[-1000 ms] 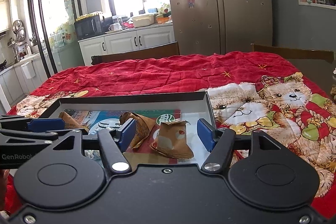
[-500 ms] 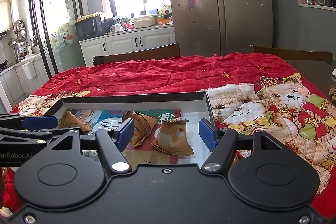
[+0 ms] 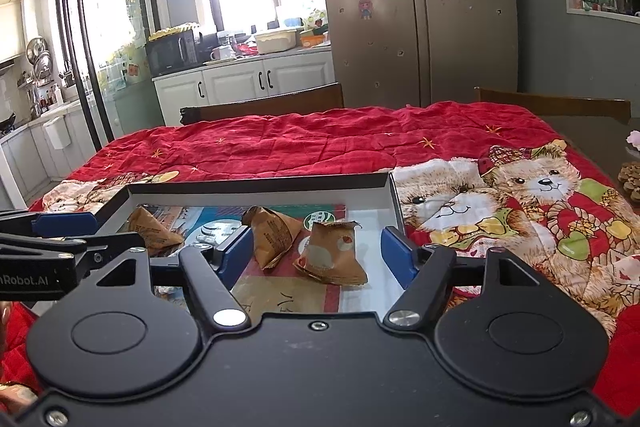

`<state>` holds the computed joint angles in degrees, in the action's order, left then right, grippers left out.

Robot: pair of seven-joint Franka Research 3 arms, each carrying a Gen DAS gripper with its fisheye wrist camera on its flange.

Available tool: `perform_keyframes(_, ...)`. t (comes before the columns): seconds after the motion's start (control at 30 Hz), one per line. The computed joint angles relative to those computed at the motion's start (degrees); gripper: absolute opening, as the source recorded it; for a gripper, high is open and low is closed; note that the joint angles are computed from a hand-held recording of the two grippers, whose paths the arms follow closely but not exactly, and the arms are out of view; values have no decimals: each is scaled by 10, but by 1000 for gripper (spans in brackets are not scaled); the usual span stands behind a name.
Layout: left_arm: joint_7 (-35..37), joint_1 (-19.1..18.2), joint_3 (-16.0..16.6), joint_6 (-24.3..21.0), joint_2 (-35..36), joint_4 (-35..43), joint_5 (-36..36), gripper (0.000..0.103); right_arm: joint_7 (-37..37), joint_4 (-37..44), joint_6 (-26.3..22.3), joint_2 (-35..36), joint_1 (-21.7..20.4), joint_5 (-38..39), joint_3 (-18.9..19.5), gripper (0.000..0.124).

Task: Organize objects
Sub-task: 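Raise both open tools up and back out of the black box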

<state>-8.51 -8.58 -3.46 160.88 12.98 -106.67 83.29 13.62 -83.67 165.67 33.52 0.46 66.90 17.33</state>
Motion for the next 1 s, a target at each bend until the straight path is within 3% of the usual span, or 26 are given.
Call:
perform_keyframes(0.37,-2,2,-9,-13,-28,-27,5,87,-47,-62,-15,-56,-5,49,-8,73)
perform_keyframes(1.0,-26,17,-45,-34,-113,-110,41,93,-156,-192,-80,-179,35,169,-87,78)
